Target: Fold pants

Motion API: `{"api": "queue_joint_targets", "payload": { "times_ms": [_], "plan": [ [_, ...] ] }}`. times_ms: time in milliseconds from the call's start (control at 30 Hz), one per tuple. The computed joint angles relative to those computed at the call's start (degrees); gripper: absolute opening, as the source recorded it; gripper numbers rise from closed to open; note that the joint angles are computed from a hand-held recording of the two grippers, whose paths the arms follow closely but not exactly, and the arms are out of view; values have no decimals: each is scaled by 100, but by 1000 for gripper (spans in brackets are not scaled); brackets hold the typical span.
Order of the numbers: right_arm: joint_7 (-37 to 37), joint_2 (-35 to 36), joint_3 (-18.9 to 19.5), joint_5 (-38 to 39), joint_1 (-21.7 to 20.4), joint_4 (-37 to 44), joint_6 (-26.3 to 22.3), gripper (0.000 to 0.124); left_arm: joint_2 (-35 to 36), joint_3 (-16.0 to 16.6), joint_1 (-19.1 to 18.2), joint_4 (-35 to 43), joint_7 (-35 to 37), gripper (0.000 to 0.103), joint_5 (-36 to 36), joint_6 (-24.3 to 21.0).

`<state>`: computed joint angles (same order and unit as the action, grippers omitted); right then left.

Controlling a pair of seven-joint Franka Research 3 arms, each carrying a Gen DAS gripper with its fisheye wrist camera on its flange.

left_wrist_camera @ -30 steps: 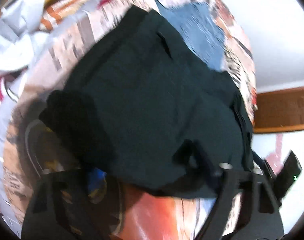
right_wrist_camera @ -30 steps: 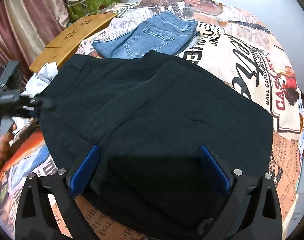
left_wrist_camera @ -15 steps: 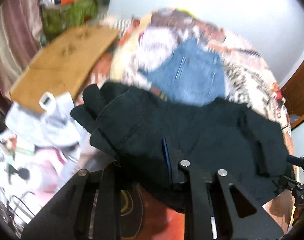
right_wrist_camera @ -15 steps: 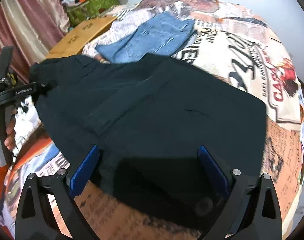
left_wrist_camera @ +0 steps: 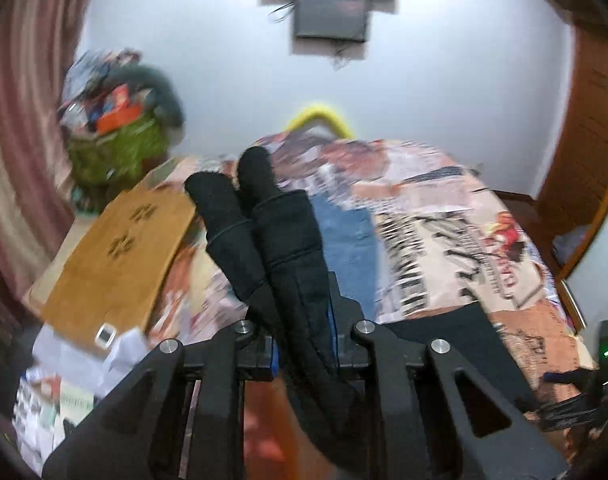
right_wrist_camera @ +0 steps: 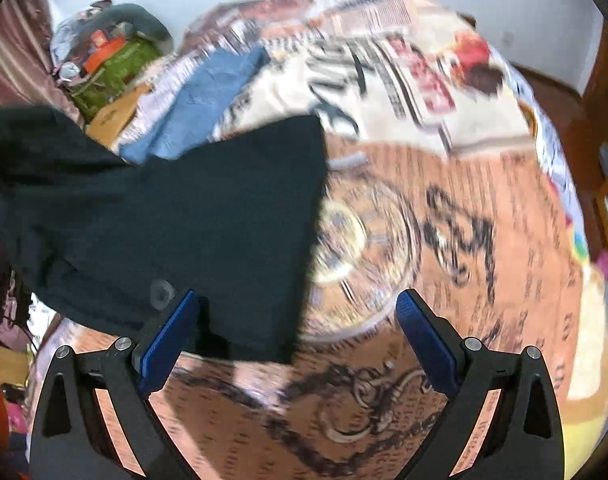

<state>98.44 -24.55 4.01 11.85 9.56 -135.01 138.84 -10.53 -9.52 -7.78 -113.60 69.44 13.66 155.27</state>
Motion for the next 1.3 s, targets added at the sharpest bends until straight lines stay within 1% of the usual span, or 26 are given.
{"api": "queue_joint_targets", "payload": {
  "times_ms": [67,133,200,367,500,600,733,800,833,867,933,967,1067,1133,1233,1300],
  "plan": [
    [-110,-21,-65,142,65,-132,28,98,106,-87,-111,182,111,17,-13,40],
    [-162,-75,-20,112,62,-245,215,98,269,-166,-250,407,254,17,-90,59],
    [-232,-89,-27,117,78,-266,256,98,434,-226,-398,630,463,17,-235,45],
    [-390,-92,-90,286,131,-305,353,100,1009,-454,-758,1291,1020,16,-681,-301],
    [-566,-174,-147,466,184,-395,406,100,1359,-655,-983,1589,1676,16,-1173,-790],
    [-701,-239,-178,556,202,-443,398,100,1503,-741,-1104,1599,1956,16,-1222,-1145],
    [-728,-364,-138,554,158,-522,364,98,1571,-818,-1155,1584,2511,18,-1669,-1648],
    [-727,-435,-147,581,142,-574,354,98,1609,-809,-1182,1631,2544,26,-1712,-1812],
    [-716,-482,-150,603,136,-605,350,98,1628,-801,-1187,1679,2538,37,-1735,-1918],
    [-703,-515,-156,627,129,-625,344,98,1631,-792,-1184,1682,2528,54,-1774,-1954],
    [-652,-603,-168,673,103,-679,328,98,1566,-776,-1162,1637,2513,71,-1917,-1905],
    [-627,-644,-171,691,92,-701,317,98,1494,-762,-1149,1548,2509,74,-1959,-1807],
    [-558,-787,-173,705,44,-776,277,98,1403,-734,-1132,1513,2590,79,-2025,-1767],
    [-495,-886,-144,668,0,-818,255,98,1368,-708,-1102,1520,2708,79,-2125,-1781],
    [-399,-1046,-94,600,-54,-897,279,98,1219,-655,-1044,1380,2921,81,-2352,-1525],
    [-356,-1114,-82,590,-47,-906,280,98,1105,-598,-1008,1273,2851,90,-2324,-1274]
  ]
}}
